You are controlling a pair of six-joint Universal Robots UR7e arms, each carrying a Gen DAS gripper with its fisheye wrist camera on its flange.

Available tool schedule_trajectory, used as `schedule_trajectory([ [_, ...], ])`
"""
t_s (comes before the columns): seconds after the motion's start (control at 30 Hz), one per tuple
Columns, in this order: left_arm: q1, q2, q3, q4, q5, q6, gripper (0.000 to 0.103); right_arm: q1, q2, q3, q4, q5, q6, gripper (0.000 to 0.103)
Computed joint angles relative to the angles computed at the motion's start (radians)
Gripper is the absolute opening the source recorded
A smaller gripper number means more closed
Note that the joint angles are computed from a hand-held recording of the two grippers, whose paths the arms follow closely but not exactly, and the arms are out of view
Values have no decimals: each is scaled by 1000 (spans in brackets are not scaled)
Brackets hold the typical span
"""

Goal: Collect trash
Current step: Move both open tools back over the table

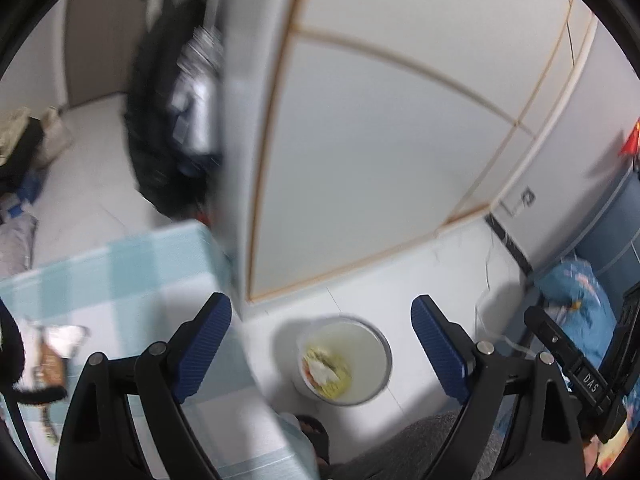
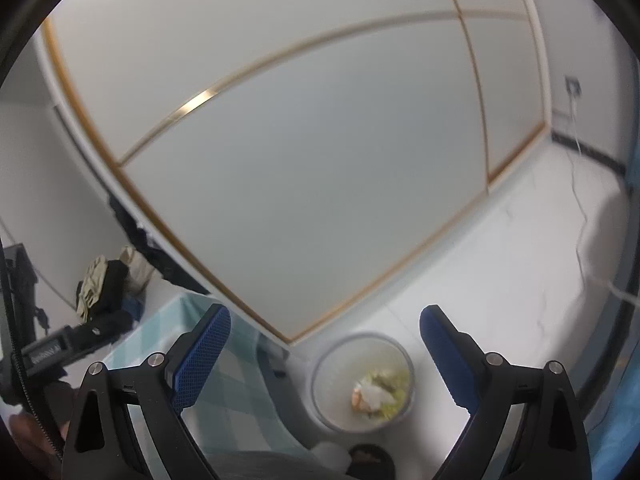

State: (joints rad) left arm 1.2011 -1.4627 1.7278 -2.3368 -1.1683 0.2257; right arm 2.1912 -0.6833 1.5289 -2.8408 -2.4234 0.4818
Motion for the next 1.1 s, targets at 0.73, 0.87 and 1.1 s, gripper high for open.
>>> schedule_trajectory([
  [0.73, 203, -144, -78, -341, 82, 155, 99, 160, 437, -583, 77, 250, -182, 96],
  [0.87, 273, -114, -115, -357, 89, 113, 99, 171, 526, -689, 155, 286, -161, 96],
  [1.1, 376, -95, -177, -285, 25, 64, 99, 175, 651, -847, 316, 348, -170, 96],
])
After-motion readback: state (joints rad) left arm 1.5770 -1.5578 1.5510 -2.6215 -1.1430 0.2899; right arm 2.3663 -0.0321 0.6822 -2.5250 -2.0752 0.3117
